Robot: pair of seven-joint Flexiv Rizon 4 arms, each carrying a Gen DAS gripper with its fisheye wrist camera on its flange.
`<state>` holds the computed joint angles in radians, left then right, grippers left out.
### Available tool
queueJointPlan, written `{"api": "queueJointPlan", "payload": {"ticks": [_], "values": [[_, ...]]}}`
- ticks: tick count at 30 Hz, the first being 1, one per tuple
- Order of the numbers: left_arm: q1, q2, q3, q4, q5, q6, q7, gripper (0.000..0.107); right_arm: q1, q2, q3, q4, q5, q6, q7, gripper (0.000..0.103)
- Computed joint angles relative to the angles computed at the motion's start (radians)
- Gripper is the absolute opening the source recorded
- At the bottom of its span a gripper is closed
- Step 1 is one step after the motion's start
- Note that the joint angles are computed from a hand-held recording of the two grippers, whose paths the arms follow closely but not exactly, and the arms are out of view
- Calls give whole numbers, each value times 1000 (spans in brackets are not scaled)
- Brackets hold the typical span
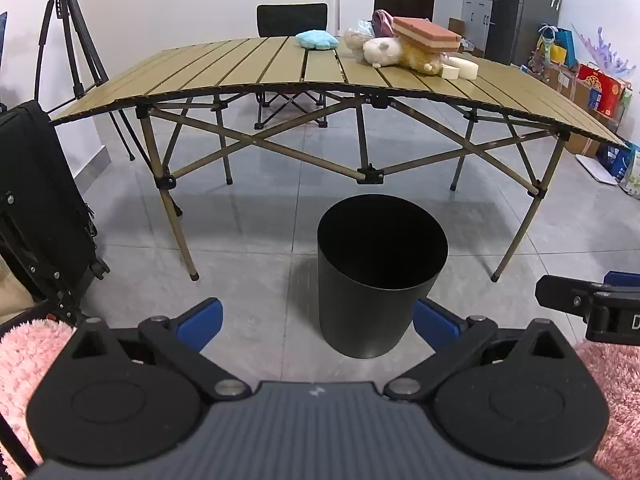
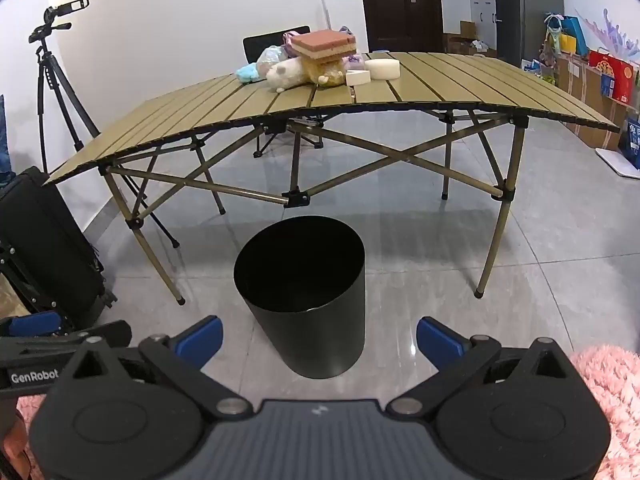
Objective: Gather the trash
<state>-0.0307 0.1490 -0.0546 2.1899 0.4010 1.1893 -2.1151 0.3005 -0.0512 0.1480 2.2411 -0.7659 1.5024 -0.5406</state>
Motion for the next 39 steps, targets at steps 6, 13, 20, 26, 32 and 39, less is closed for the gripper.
{"api": "queueJointPlan", "payload": {"ticks": [6,13,20,26,32,39], "values": [[14,0,-17,-11,72,3,-75,103,-1,5,2,1,-3,-6,2,103],[7,7,-11,-10,61,-2,-66,103,-2,6,4,2,-7,-5,5,103],[6,5,-12,-12,59,-5,-67,103,-3,6,6,1,-2,-7,1,103],[5,5,-9,-11,54,-3,-61,103,-4,7,4,2,-13,-4,11,103],[6,5,-10,-11,53,-4,-60,103,-5,8,4,4,-17,-3,13,103],[5,14,-9,-8,49,-13,-58,103,-7,9,4,5,-23,-1,18,103]]}}
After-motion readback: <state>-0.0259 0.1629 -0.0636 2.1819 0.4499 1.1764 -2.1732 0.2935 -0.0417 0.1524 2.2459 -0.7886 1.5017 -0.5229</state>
